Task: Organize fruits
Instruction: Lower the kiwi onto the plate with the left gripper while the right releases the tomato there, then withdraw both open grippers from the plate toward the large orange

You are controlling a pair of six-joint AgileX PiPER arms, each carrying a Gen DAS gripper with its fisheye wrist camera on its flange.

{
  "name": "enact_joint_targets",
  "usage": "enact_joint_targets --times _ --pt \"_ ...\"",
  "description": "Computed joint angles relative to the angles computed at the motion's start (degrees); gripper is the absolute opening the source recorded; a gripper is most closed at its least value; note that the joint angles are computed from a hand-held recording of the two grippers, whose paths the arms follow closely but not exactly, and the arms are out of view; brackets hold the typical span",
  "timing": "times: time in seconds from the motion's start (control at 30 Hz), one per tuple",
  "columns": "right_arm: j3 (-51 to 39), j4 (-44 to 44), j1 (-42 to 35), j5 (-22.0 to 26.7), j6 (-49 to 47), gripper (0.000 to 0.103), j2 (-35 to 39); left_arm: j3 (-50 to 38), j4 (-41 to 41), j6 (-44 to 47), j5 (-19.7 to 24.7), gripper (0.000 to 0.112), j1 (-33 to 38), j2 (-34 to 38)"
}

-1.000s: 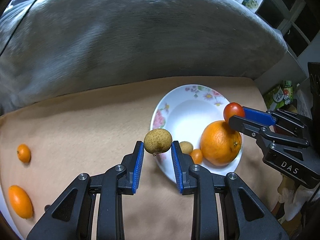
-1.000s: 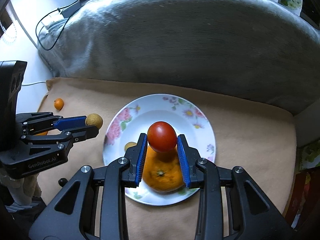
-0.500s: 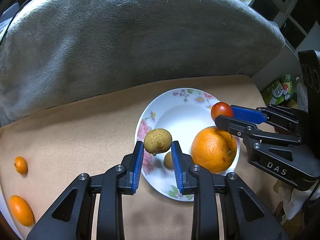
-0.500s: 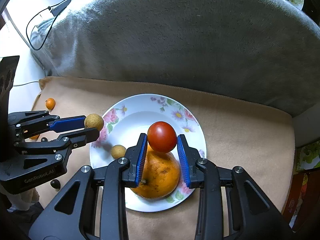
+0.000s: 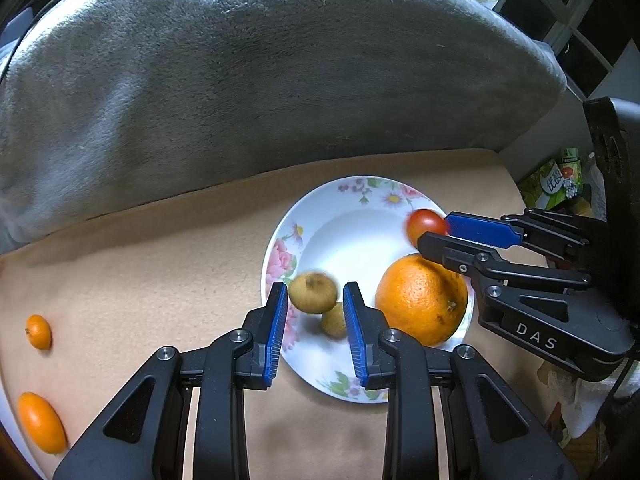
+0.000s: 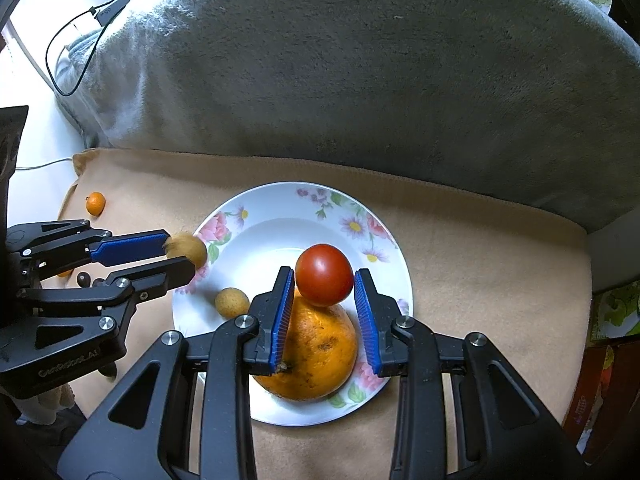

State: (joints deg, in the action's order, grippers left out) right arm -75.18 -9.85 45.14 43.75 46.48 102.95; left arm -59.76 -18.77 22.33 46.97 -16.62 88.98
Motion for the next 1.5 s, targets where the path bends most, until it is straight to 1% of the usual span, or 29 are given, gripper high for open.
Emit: enact_joint_targets --times 0.13,0.17,0.2,0.27,0.33,0.37,0.4,0.47,0.5,0.63,0.8,1.0,1.2,1.5 --pt "-0.75 -0.70 0.12 0.27 0.95 0.033 0.37 0.26 -0.11 0.20 -0.15 0.027 -0.09 -0.36" --pt "-0.82 -0.89 0.14 0.37 1.20 0.034 0.32 0.37 -0.11 0.23 -0.20 0.027 -0.10 -0.53" --pt "-0.87 -1.10 0.12 0.56 1.44 0.037 0.17 0.43 -0.03 0.22 -0.18 0.027 -0.12 -0.76" --pt "-0.94 -2.46 0.48 0.86 2.93 0.050 -0.18 0.67 0.07 0.35 -0.01 0.028 -0.03 -1.24" --pt "-1.08 -3.35 0.80 1.40 3.94 0.057 -0.54 0.83 0.04 0.93 0.06 0.032 0.25 -1.56" --pt "-1.22 -3.69 0.93 1.62 4.41 0.060 -0.63 0.86 0.13 0.89 0.18 0.038 0.20 -1.77" --pt "-1.29 -3.86 1.02 1.75 4.72 0.061 -0.70 0.78 0.17 0.98 0.26 0.047 0.14 -1.81" --pt "-2.03 -3.99 1.22 2.45 5.04 0.069 -0.52 1.33 0.38 0.71 0.06 0.057 -0.39 -2.45" --pt "-1.97 -4.10 1.26 2.53 5.17 0.070 -0.68 1.36 0.62 0.63 0.27 0.057 -0.27 -2.97" --pt "-2.39 -3.58 1.63 2.91 4.87 0.072 -0.57 1.96 1.06 -0.05 0.45 0.059 -0.54 -3.84" --pt "-2.32 -3.46 2.47 3.68 5.28 0.074 -1.21 2.97 1.45 -0.02 0.65 0.065 0.00 -5.41" --pt "-1.52 -4.70 3.42 3.20 9.11 0.074 -2.60 4.67 1.27 1.15 1.59 0.065 1.91 -7.95" --pt "-2.30 -6.54 4.75 4.38 12.05 0.074 -3.05 6.85 0.71 2.21 2.40 0.065 4.95 -10.74" --pt "-3.74 -9.21 8.00 4.66 15.41 0.074 -3.52 9.97 -1.21 6.34 4.78 0.065 12.37 -14.62"
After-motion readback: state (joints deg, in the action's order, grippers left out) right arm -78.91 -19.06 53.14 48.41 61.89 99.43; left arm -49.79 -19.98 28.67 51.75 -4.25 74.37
